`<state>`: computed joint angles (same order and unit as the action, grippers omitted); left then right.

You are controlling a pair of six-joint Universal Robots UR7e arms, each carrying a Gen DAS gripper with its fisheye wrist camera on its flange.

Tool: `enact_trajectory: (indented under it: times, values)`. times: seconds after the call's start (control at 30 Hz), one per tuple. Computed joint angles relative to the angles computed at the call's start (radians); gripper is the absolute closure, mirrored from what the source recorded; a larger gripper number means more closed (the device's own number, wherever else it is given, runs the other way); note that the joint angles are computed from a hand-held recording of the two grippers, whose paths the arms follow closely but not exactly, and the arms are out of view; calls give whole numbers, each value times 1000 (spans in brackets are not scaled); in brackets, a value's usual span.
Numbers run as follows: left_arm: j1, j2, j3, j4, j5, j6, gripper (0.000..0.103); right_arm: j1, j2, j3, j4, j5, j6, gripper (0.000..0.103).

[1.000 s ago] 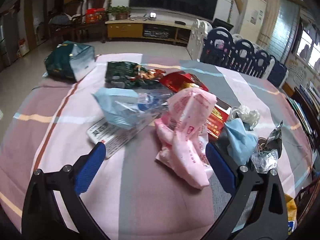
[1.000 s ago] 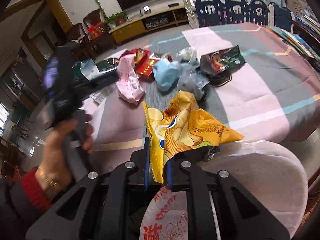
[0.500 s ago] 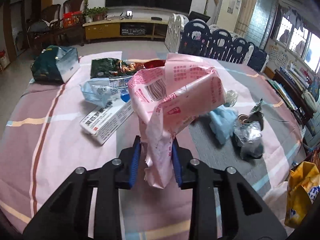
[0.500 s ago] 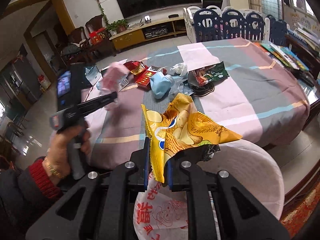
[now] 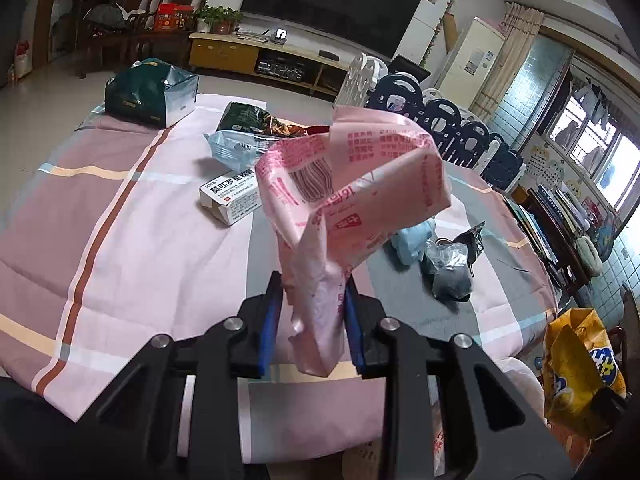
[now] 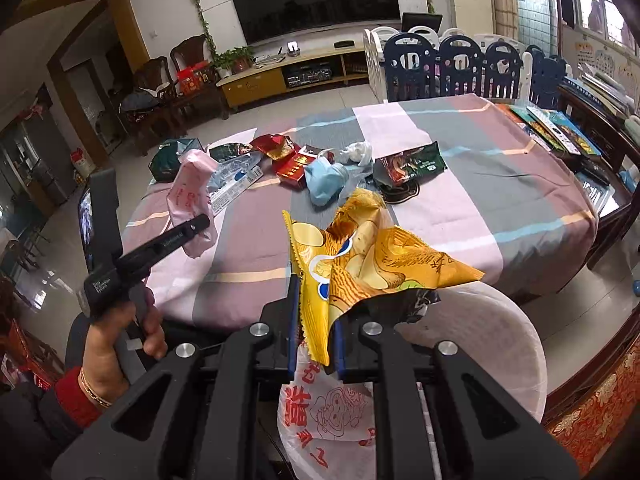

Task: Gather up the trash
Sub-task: 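Lower the yellow chip bag into the wastebasket and open the right gripper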

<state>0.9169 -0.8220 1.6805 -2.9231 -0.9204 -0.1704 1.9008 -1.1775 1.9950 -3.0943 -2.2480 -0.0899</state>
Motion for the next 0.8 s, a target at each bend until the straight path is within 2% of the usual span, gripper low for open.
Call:
enact_trajectory:
  times: [0.33, 0.5, 0.57, 0.67, 0.73, 0.8]
  values:
    - [-7, -20, 43, -3, -49, -22, 74, 8, -59, 44, 11, -47, 12, 88]
    - [-10, -23, 49, 0, -52, -32, 74, -1, -109, 101, 24, -105, 5, 88]
    - [-11, -23, 50, 3, -51, -32, 74, -15, -130, 124, 42, -115, 23, 88]
    - [-16, -18, 46, 18, -45, -27, 74, -57, -165, 155, 98, -91, 90, 88]
    - [-18, -11, 37, 35, -37, -28, 74, -74, -163, 160, 145, -107, 136, 88]
    - [-20, -10, 37, 36, -32, -24, 75, -94, -164, 164, 186, -90, 179, 87]
